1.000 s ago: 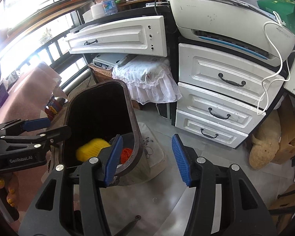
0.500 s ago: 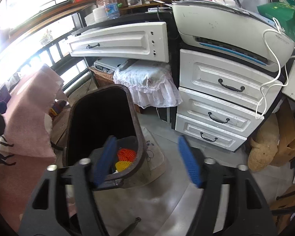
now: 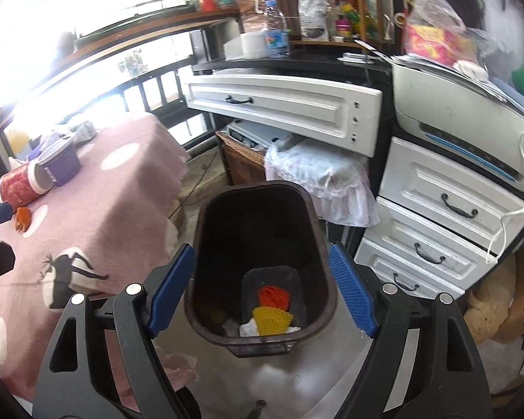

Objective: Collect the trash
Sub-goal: 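Move both tools back over the table toward the orange peel and cup, then grasp the orange peel with left tool while right tool reaches the emptied purple cup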

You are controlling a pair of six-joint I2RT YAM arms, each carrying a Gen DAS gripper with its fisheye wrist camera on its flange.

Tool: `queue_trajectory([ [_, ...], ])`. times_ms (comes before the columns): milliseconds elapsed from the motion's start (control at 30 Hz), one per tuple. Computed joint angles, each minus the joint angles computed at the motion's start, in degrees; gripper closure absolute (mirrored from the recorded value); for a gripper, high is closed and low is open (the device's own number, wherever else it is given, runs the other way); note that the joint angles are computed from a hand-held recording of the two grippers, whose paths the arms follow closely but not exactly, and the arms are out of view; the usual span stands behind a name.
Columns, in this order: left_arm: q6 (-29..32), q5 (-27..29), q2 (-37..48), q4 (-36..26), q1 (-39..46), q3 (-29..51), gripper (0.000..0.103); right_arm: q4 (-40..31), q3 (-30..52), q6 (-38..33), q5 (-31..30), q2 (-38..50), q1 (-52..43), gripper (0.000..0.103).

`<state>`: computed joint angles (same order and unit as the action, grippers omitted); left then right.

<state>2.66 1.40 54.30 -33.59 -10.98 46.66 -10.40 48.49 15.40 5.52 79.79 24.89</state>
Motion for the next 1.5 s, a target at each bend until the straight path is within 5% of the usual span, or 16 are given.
queue_trajectory([
  [267, 6.5, 3.5, -4.1, -2.3, 18.8, -1.5, 0.006, -2.3, 6.2, 0.0, 0.6, 2.9, 6.4, 0.024],
  [600, 10.5, 9.8, 6.6, 0.0, 36.2, 1.7, 0.006, -4.9, 15.9, -0.2, 0.2, 7.9, 14.1, 0.023],
  [933, 6.8, 11.2, 20.0, -2.0, 37.6, 9.1, 0.024, -8.8, 26.1, -2.6, 0.8, 13.3, 18.6, 0.023],
  [1100, 5.6, 9.5, 20.9, -1.9, 36.8, 9.7, 0.048, -10.8, 32.4, -4.2, 0.0, 17.8, 19.2, 0.023],
  [1500, 9.2, 18.4, 19.8, -3.6, 44.4, 10.2, 0.072, -15.3, 44.1, -5.2, -3.6, 27.3, 20.1, 0.023],
])
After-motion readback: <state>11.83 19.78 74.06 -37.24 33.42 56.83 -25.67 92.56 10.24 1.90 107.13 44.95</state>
